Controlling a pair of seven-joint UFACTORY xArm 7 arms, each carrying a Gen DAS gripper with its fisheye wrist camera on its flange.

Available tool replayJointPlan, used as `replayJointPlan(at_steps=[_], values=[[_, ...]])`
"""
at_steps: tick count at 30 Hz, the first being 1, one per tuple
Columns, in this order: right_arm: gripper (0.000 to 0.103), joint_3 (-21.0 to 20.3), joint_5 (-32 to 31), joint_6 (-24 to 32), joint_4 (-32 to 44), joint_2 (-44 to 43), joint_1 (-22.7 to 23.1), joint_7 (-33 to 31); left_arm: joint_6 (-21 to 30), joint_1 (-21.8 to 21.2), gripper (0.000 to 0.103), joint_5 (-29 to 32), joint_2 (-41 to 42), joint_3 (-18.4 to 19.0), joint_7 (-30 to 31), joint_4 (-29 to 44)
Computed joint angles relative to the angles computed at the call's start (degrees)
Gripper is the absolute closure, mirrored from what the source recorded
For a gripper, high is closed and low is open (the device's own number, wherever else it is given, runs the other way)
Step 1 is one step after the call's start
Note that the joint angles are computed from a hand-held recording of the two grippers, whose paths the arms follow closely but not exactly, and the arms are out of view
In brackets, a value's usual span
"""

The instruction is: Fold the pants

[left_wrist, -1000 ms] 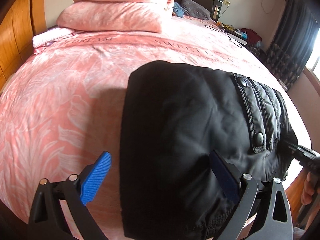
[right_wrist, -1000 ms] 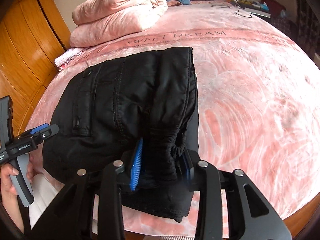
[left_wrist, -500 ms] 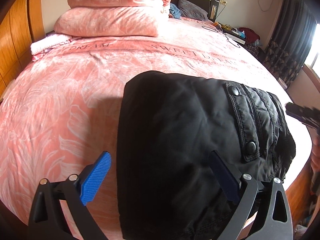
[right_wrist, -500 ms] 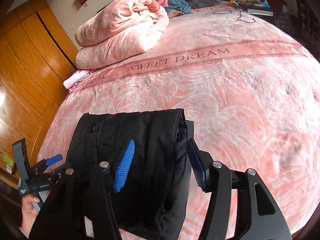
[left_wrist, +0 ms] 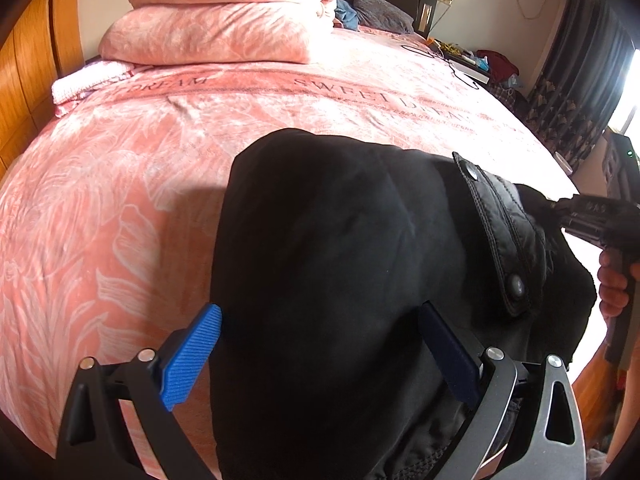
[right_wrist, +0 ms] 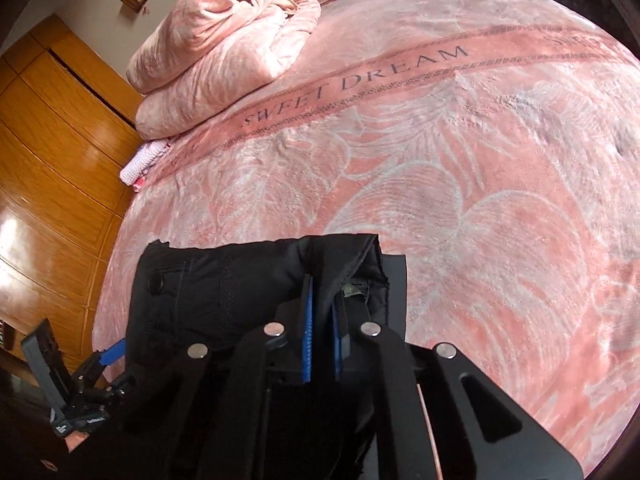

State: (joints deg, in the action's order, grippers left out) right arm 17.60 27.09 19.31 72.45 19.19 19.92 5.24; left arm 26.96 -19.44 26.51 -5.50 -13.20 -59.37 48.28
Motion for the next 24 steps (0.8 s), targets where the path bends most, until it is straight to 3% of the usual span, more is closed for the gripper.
replayJointPlan(at_steps=[1, 3, 6, 9, 11, 16, 18, 20, 24], values=[[0.087, -1.1, -1.9, -0.4, -0.8, -0.4, 1.1, 1.4, 0.3, 0.0, 0.004, 0.4, 0.3, -0.1, 0.0, 0.3], [0.070, -2.1, -4.0, -2.1, -3.1, -2.4, 2.1, 3.7, 0.7, -0.2, 0.004, 0.0, 0.3, 0.0, 0.5, 0.5], [0.068, 1.1, 2.2, -3.2, -8.3, -7.9, -0.7, -0.9, 1.4, -0.4, 0.004, -0.9, -0.9, 0.0, 1.2, -0.1], [0.055, 0.3, 4.5, -2.6, -15.7, -15.9, 0.7, -1.8, 2.0, -0.1, 0.004, -1.0, -2.8, -0.3, 1.1, -1.3], [0.054, -0.7, 5.0, -2.4, -19.6, -20.1, 2.5, -1.7, 1.9, -0.1, 0.004, -2.4, -3.9, -0.5, 1.3, -2.1], [0.054, -3.9, 12.0, -0.6, -24.1, -24.2, 7.4, -4.5, 1.2, 0.1, 0.004, -4.0, -4.6, -1.6, 1.3, -2.9], [0.070, -4.8, 14.7, -0.4, -23.9, -23.4, 8.8, -6.5, 1.4, -0.1, 0.004, -4.4, -4.2, -1.9, 1.4, -2.7], [0.077, -5.4, 20.6, 0.0, -23.3, -22.6, 9.8, -10.8, 1.3, -0.4, 0.004, -5.2, -3.9, -1.9, 1.6, -2.7], [0.090, -5.0, 19.6, -1.5, -24.3, -24.1, 10.0, -11.0, 2.1, -0.6, 0.004, -4.4, -3.3, -2.2, 1.2, -2.2]])
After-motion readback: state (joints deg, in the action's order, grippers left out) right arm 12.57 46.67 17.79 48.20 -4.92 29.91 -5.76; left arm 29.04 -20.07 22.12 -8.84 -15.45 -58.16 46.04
